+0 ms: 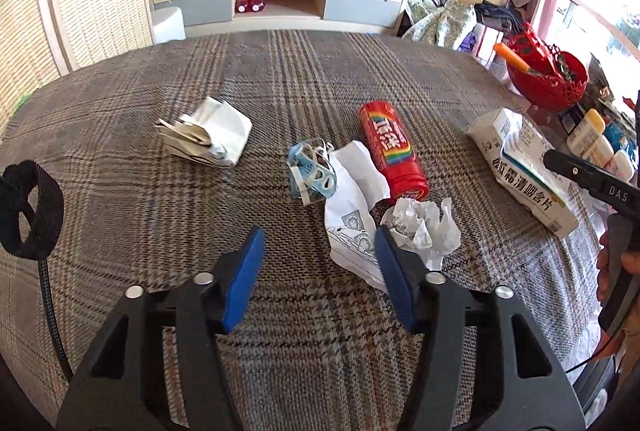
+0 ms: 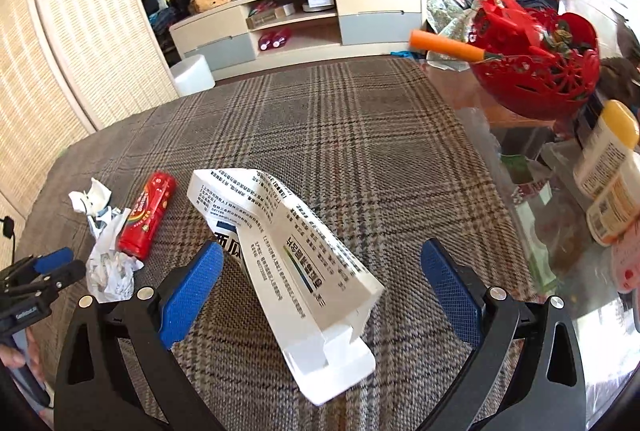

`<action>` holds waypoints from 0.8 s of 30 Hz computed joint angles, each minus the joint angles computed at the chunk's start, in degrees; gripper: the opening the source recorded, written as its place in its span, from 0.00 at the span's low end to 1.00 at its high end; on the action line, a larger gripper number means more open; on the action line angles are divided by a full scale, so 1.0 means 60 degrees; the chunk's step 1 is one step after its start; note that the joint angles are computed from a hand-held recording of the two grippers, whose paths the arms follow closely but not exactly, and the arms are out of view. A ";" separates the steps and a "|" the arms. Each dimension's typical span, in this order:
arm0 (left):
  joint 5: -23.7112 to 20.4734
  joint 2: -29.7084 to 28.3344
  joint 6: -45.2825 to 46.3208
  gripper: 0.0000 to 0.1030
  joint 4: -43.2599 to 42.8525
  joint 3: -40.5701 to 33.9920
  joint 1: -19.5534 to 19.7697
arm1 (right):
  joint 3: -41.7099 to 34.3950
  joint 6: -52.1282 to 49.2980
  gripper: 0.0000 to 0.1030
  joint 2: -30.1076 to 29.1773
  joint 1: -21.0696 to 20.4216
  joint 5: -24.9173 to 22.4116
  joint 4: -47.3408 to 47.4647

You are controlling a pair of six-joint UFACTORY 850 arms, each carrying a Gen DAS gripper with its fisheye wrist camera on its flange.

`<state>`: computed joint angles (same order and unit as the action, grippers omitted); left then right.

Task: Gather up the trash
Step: 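Grasp the crumpled white paper with the left tool while the right tool grasps the white medicine box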

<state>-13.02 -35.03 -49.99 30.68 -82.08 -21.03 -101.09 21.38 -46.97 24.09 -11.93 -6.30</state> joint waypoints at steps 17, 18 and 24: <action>-0.0038 -0.0067 -0.0611 0.08 0.1234 0.0200 -0.0324 | -0.0138 -0.0797 0.57 -0.0323 0.0306 -0.0463 0.0222; -0.0044 -0.0022 -0.0678 0.07 0.1304 0.0260 -0.0349 | 0.0005 -0.0751 0.55 -0.0212 0.0304 -0.0435 0.0158; 0.0085 0.0610 -0.1700 0.05 0.2183 0.1057 -0.0548 | 0.1037 -0.1352 0.46 0.0545 0.0324 -0.0166 0.1076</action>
